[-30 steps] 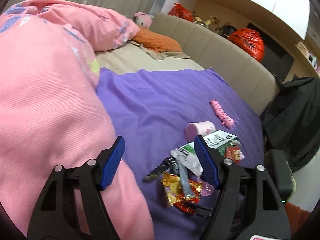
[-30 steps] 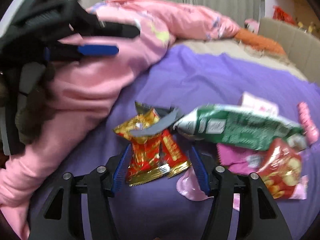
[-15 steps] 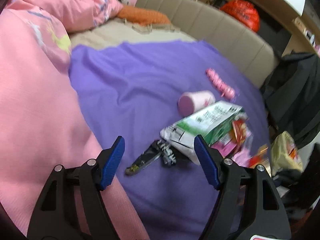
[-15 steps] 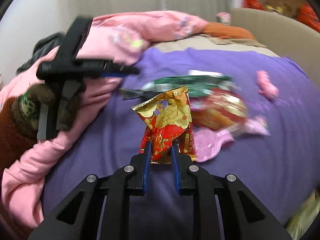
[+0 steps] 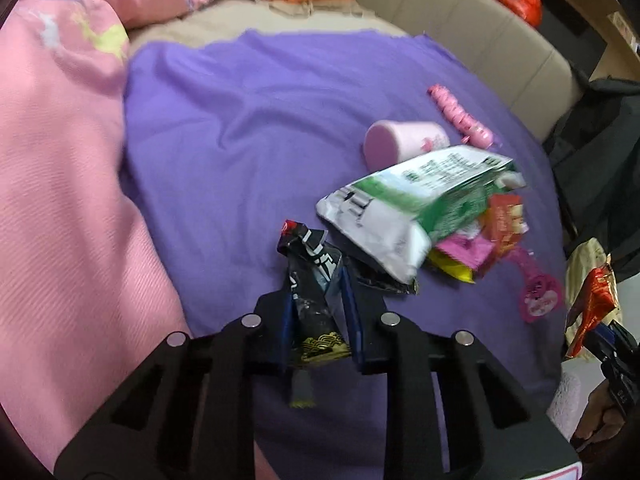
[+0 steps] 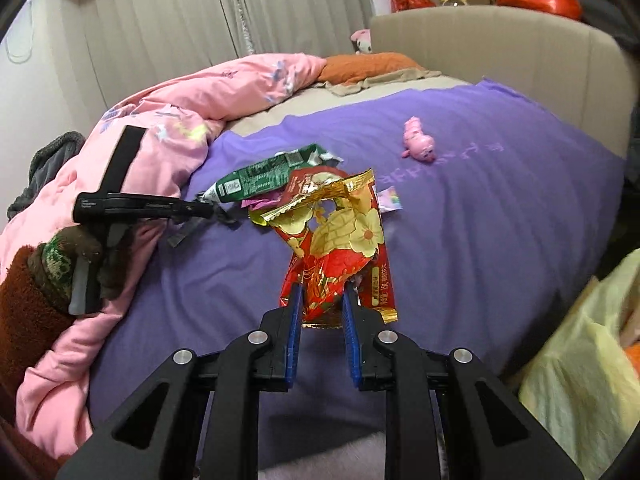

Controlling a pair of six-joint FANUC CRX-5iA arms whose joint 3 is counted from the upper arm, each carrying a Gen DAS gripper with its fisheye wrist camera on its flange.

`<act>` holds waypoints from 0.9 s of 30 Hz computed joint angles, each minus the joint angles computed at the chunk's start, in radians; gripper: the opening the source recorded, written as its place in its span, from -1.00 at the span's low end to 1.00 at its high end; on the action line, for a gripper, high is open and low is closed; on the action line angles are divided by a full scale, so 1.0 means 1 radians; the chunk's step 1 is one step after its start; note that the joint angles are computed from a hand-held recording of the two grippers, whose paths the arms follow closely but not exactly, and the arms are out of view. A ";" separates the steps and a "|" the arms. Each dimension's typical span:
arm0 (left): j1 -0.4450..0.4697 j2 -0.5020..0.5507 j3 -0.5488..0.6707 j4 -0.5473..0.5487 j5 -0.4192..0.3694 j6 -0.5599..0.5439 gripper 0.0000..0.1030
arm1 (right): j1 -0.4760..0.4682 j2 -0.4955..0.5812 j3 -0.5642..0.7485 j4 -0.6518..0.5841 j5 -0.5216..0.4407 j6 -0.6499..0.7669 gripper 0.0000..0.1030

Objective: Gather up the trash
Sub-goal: 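Carry the red-gold wrapper toward the trash bag while the left gripper holds a black wrapper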

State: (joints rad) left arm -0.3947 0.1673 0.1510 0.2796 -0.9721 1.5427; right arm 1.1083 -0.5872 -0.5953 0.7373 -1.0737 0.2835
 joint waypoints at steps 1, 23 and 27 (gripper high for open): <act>-0.002 -0.019 -0.016 0.006 0.018 -0.004 -0.59 | 0.005 -0.007 -0.003 0.010 -0.006 -0.007 -0.62; -0.254 -0.147 0.067 -0.148 0.152 0.092 -0.60 | 0.301 -0.204 -0.066 0.273 -0.331 -0.146 -0.62; -0.371 -0.122 0.196 -0.334 0.126 0.162 -0.60 | 0.435 -0.255 -0.075 0.340 -0.498 -0.170 -0.62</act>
